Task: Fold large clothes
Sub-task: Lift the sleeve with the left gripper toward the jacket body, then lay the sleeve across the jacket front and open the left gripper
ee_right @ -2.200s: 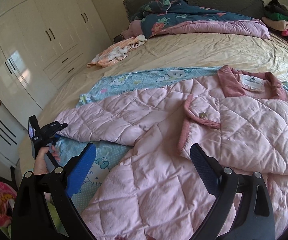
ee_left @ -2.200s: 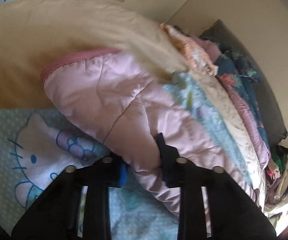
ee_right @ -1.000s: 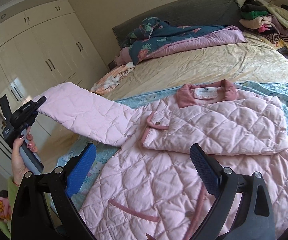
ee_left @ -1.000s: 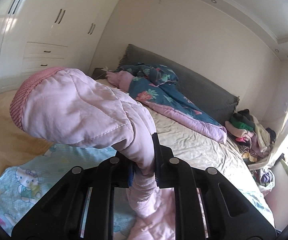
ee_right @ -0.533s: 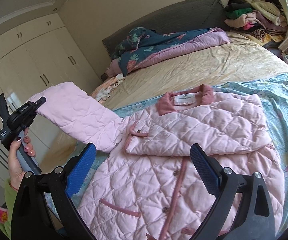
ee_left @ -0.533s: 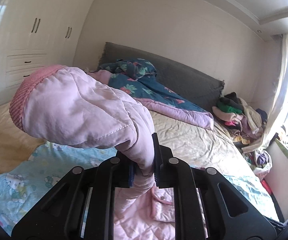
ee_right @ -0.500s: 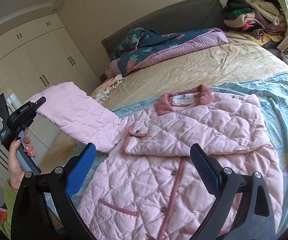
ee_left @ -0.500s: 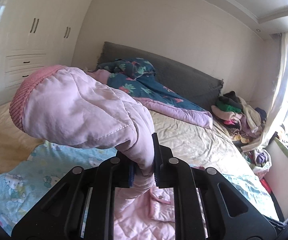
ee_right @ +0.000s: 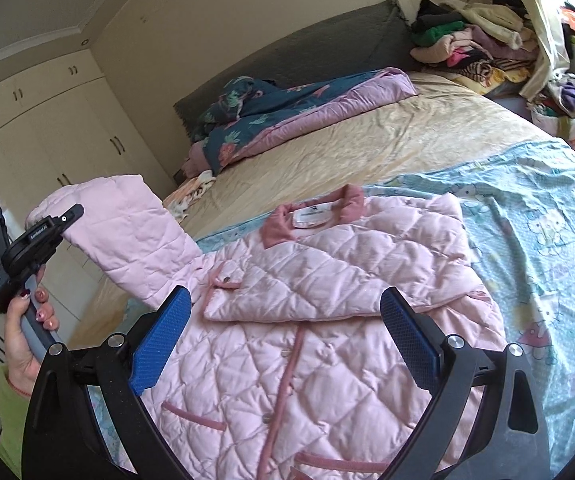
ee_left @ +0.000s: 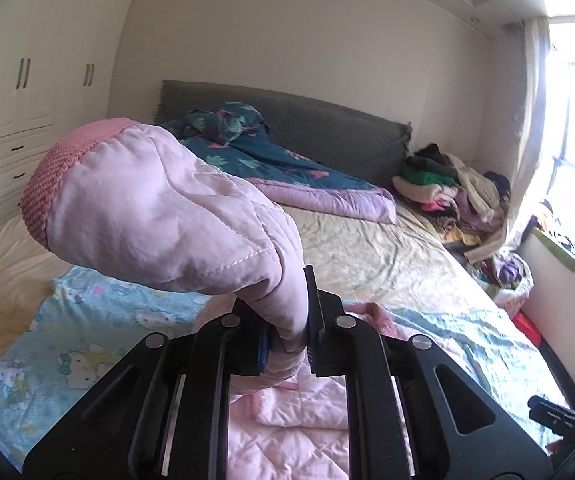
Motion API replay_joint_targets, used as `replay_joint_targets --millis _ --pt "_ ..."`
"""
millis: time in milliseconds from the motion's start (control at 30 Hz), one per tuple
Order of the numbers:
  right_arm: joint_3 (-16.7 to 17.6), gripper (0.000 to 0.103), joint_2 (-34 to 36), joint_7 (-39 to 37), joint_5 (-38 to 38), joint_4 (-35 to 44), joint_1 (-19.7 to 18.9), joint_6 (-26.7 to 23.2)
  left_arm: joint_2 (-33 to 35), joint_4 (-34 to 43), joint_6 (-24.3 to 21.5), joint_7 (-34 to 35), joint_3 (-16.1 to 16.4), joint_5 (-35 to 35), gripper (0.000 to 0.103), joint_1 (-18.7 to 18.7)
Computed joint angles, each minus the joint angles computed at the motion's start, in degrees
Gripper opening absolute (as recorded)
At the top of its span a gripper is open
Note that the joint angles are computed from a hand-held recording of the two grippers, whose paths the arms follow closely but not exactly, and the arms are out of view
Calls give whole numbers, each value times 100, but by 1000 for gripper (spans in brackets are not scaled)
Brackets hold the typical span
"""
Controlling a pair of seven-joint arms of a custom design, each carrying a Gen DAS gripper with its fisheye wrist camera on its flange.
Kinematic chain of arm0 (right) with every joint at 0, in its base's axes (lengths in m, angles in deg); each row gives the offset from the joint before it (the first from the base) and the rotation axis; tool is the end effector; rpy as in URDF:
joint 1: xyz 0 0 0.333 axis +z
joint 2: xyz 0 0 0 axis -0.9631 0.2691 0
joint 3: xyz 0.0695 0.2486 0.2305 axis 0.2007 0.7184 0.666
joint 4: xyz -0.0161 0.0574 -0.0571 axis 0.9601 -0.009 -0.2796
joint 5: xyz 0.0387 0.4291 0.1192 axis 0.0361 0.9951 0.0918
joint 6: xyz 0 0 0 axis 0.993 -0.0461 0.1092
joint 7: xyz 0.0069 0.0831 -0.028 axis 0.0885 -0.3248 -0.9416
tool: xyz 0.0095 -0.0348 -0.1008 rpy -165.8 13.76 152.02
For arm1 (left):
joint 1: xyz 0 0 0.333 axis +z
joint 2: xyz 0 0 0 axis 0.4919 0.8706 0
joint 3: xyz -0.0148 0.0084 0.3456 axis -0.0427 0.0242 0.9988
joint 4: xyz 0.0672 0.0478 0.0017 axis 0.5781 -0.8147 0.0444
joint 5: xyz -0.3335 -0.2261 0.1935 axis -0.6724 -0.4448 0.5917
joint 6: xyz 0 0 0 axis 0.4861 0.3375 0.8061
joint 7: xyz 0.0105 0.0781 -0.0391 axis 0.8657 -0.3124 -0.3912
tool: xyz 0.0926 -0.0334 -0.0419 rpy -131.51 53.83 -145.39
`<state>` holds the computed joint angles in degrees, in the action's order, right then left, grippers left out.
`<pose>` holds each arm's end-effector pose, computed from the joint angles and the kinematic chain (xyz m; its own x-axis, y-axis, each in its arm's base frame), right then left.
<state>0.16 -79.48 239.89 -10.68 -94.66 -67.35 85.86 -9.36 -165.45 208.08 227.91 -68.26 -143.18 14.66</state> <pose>0.4030 0.2821 0.6315 -0.2740 -0.8515 -0.4471 -0.4543 0.5244 -0.7202 0.5691 -0.1501 0.6895 -0.5025 -0.8441 0.1868 -0.4083 0.0413 -0.9119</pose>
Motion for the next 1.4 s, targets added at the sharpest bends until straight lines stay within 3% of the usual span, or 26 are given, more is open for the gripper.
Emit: replay_joint_targets --millis 167,667,1100,1300,1367,1400 --pt "6 96 -184 57 -24 -241 -23 -83 -27 -109 -76 52 -95 47 7 -91" --pt "2 97 -636 285 207 -1101 -236 350 173 -426 18 127 -447 749 7 -455" --pt "40 97 -793 380 413 -1467 -393 267 641 -653 25 -87 -820 1506 9 -551" --pt "31 97 -848 469 460 -1564 -414 205 691 -921 102 126 -954 1766 16 -611" --pt "16 97 -853 482 480 -1584 -406 186 687 -999 84 131 -975 1924 21 -631" --pt "15 97 -850 494 487 -1592 -407 171 682 -1021 9 197 -971 1951 29 -649"
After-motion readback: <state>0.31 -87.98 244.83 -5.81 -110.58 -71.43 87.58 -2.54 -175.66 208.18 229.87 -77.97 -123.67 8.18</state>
